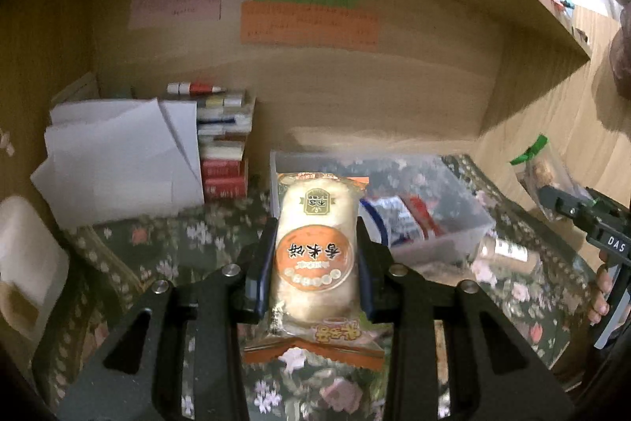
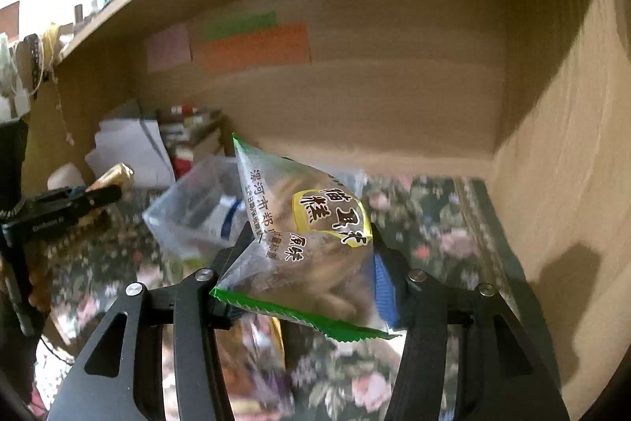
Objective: Organize snacks
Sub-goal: 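Lower both packets into the clear box and open both grippers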
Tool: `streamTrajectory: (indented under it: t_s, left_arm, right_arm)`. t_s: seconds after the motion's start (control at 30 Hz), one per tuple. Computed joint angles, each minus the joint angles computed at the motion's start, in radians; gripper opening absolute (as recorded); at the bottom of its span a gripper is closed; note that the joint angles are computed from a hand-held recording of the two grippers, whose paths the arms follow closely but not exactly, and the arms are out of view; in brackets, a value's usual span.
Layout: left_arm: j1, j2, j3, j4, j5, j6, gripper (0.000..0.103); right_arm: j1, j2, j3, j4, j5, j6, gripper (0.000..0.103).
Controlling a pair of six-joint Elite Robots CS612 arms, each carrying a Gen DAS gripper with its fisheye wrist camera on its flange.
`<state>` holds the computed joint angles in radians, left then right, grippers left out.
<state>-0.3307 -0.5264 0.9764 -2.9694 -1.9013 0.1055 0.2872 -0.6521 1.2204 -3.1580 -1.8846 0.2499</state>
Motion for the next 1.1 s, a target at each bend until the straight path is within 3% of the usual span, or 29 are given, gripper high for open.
streamTrajectory:
  t_s: [0.37,0.87,1.03,1.1]
  left_arm:
    - [-0.02,0.079,-0.17,0.099,0.023,0.002,0.035]
    - [-0.045,0.204,-0.397,0.334,0.062,0.048,0.035]
    - [-0.047,0.229,-0.443,0.383,0.069,0.051,0.035]
    - [-0.048,0.232,-0.451,0.398,0.072,0.054,0.04]
  right_arm:
    - [-0.015,0.059,-0.132,0.044,0.03,-0.027,0.049]
    - [-0.043,0.16,-0.316,0.344,0.119,-0.006,0.049]
    - [-0.042,0.171,-0.334,0.367,0.107,-0.018,0.049]
    - [-0.041,0.172,-0.338,0.375,0.102,-0.026,0.051]
